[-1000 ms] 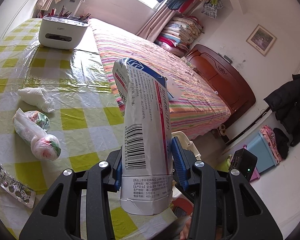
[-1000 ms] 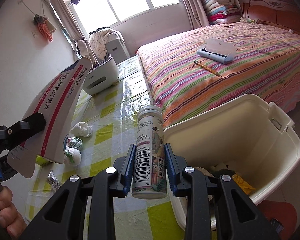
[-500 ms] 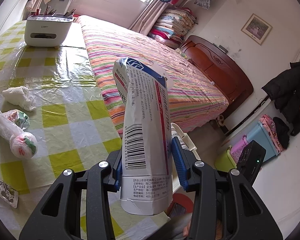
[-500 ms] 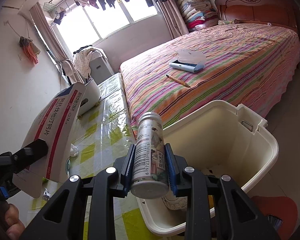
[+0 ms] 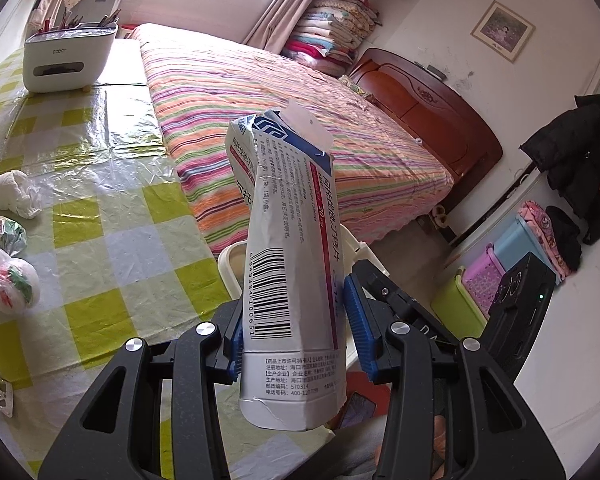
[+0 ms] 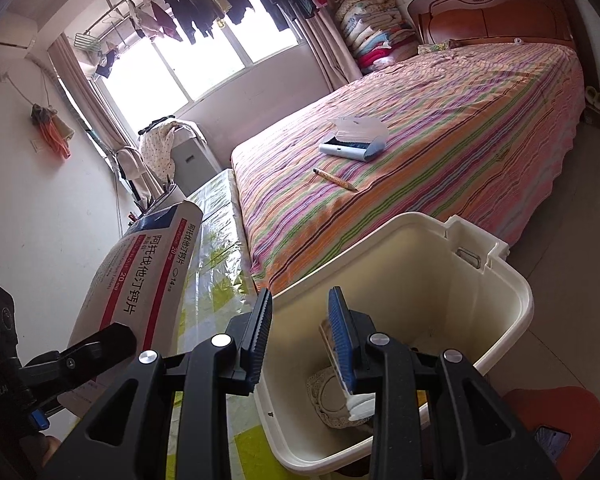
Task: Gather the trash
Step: 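Drop the white bottle into the basket with the right tool while the left tool carries the box over, then open the left tool to drop the white medicine box into the basket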
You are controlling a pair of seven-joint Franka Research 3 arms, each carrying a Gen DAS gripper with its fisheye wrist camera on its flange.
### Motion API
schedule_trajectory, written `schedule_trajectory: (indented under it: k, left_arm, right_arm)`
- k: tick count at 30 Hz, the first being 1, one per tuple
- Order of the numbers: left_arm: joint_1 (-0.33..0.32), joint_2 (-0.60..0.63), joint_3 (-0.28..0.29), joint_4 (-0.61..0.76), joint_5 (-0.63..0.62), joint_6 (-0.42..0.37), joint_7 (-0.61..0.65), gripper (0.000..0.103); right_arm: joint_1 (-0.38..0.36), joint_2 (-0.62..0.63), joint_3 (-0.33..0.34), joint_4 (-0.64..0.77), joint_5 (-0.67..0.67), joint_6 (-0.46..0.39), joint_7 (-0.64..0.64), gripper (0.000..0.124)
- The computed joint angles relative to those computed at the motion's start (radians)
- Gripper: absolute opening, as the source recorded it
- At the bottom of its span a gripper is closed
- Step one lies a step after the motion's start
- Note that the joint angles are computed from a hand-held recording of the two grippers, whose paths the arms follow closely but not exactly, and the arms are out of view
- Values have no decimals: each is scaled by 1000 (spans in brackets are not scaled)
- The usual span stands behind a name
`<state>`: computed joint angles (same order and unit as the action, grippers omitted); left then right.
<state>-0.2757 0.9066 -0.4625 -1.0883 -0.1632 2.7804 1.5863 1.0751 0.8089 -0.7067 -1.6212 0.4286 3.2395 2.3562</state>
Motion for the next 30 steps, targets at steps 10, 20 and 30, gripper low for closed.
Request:
schedule_trajectory:
  k: [10,20,30]
  left_arm:
    - [-28,27,8,40,13,-32,18,42]
    - [-95,104,41,177,28,-129,36,43]
    - [-112,131,36,218,-5,-139,83,67]
  right_arm:
    - [109,31,-112,-66,175,80,-12,29]
    - [150,53,-144,-73,313,98,-84,29]
    - [148,52,-137,-68,353,99,-125,29]
